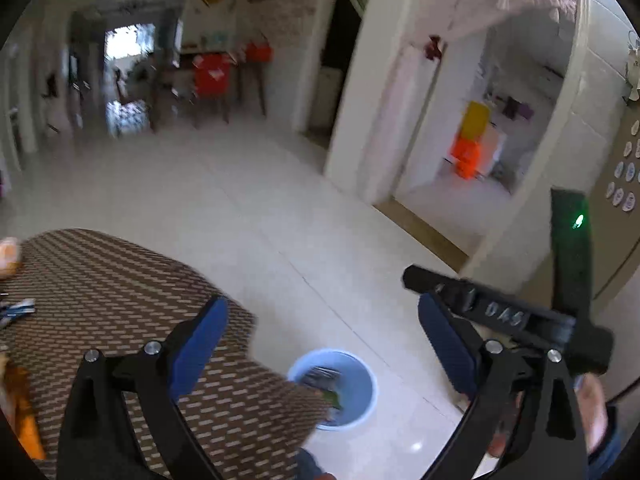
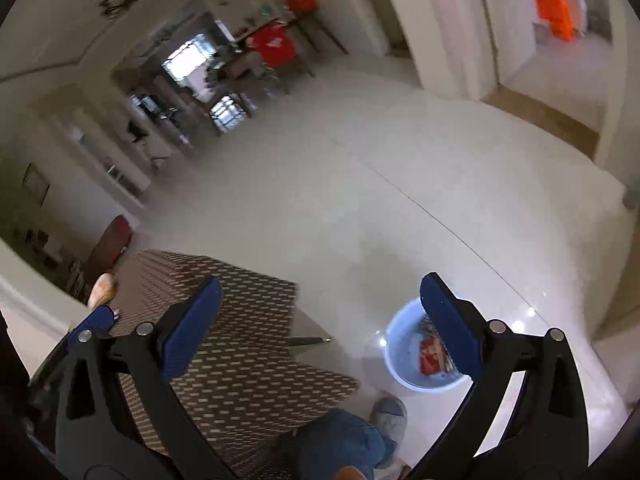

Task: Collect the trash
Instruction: 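Move both open tools back over the trash on the table, then grasp the red newspaper with the right tool while the left grasps the red-white checkered snack packet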

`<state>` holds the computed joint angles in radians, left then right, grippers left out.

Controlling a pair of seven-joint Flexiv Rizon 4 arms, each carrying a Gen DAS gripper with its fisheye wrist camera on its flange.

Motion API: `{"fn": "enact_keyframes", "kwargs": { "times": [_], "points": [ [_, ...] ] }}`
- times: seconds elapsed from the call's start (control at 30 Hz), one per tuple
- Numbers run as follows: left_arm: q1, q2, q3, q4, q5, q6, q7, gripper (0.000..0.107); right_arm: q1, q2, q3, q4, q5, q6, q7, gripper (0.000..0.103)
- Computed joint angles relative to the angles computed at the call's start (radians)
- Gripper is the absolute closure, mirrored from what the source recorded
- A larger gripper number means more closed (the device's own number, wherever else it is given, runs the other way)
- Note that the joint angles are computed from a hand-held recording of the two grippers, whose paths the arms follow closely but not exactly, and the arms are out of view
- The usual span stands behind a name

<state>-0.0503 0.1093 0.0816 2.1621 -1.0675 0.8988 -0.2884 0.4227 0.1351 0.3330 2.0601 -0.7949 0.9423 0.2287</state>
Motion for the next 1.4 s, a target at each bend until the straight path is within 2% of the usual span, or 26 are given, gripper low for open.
{"fn": "enact_keyframes", "kwargs": {
  "times": [0.13,0.33,0.53,0.8,0.97,1.2,1.27,1.3,1.33,1.4],
  "points": [
    [0.036,0.044,0.048,0.019,-0.018,0.034,0.053,0.013,0.047,-0.078,0.007,-0.111,-0.054,-0.024,-0.028,0.006],
    [0.113,0.063,0.112,0.022,-0.035,0.101,0.123,0.012,0.165,-0.218,-0.021,-0.281,-0.101,-0.035,-0.127,0.006],
    [0.219,0.026,0.163,-0.011,-0.038,0.068,0.144,0.012,0.297,-0.385,-0.07,-0.475,-0.062,-0.034,-0.281,0.006],
    [0.357,-0.039,0.191,-0.035,-0.089,0.082,0.229,0.012,0.433,-0.611,-0.101,-0.757,0.077,-0.033,-0.556,0.006],
    [0.437,-0.088,0.195,-0.048,-0.078,0.097,0.255,0.012,0.468,-0.771,-0.076,-0.974,0.221,-0.085,-0.792,0.006],
    [0.513,-0.161,0.182,-0.058,-0.018,0.101,0.255,0.012,0.49,-0.943,-0.057,-1.232,0.402,-0.178,-0.996,0.006],
    [0.529,-0.174,0.177,-0.061,0.001,0.094,0.24,0.012,0.5,-0.969,-0.061,-1.28,0.439,-0.204,-1.038,0.015],
    [0.536,-0.184,0.173,-0.065,0.011,0.093,0.232,0.012,0.501,-0.974,-0.061,-1.29,0.459,-0.216,-1.044,0.051],
    [0.546,-0.19,0.174,-0.072,0.037,0.074,0.211,0.012,0.498,-0.962,-0.068,-1.268,0.491,-0.189,-1.033,0.061],
    [0.56,-0.213,0.169,-0.084,0.06,0.061,0.184,0.014,0.503,-0.923,-0.097,-1.198,0.517,-0.113,-1.028,0.069]
  ]
}}
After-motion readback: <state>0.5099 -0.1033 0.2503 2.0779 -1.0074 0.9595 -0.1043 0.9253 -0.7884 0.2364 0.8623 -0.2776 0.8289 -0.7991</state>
